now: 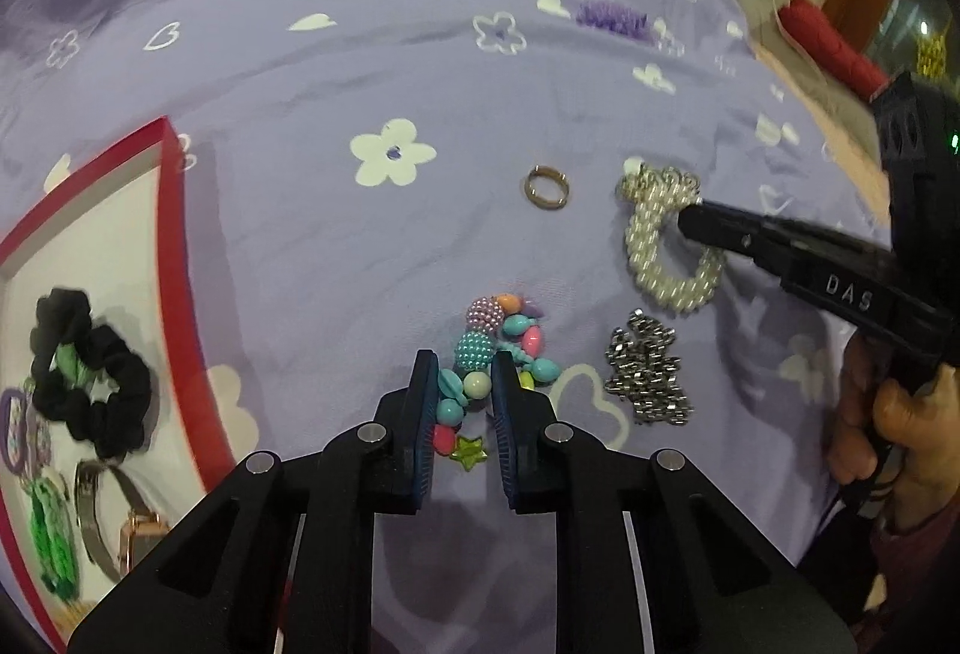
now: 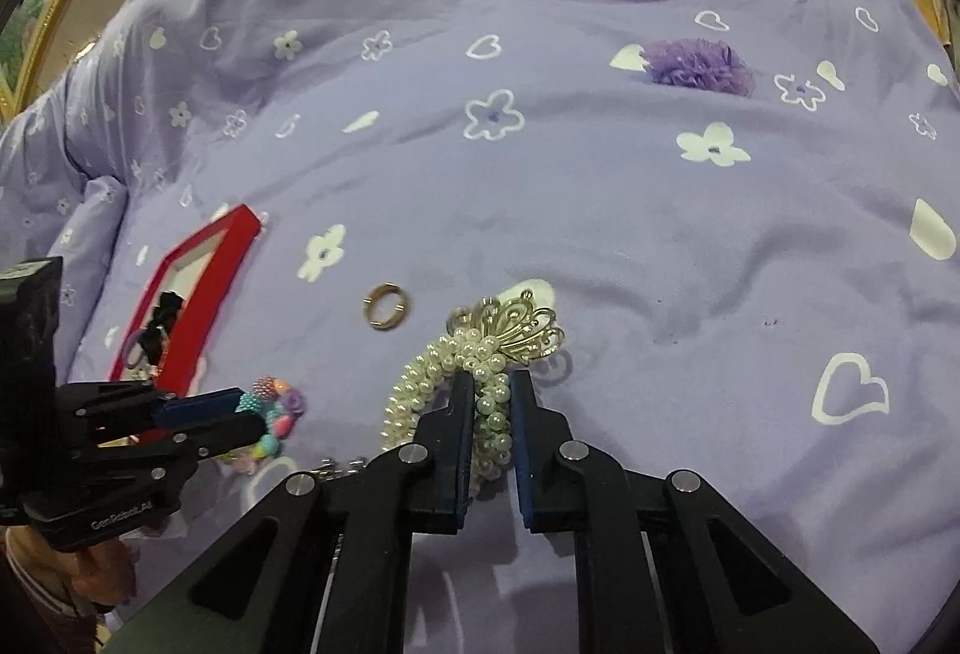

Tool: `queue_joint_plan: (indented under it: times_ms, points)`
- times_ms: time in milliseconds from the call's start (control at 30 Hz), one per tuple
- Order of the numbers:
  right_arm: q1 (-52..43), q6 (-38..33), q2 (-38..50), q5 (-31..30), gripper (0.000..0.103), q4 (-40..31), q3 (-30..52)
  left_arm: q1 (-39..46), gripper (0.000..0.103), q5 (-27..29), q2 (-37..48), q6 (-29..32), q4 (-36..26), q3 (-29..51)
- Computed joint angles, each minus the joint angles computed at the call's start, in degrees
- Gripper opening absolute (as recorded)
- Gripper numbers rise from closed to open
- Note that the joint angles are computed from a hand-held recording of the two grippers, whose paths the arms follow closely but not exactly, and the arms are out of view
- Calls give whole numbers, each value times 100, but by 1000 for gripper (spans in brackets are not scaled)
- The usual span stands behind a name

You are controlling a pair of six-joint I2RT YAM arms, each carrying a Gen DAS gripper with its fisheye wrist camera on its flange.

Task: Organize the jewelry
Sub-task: 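Grasp the pastel beaded bracelet with the left tool while the right tool grasps the pearl scrunchie, then carry beaded bracelet and pearl scrunchie into the tray and open both tools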

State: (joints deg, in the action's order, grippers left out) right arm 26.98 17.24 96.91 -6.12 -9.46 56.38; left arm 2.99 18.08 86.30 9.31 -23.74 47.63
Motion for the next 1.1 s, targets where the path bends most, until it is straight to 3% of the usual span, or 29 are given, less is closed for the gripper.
queue_joint_plan:
  times_ms: [433, 1100]
  points:
    - [510, 84, -475, -52, 11, -137, 167, 724, 15, 413, -1191, -16, -356, -301]
    - [1492, 169, -234, -113, 11, -211, 788, 2391, 15, 1127, -2091, 713, -1192, -264]
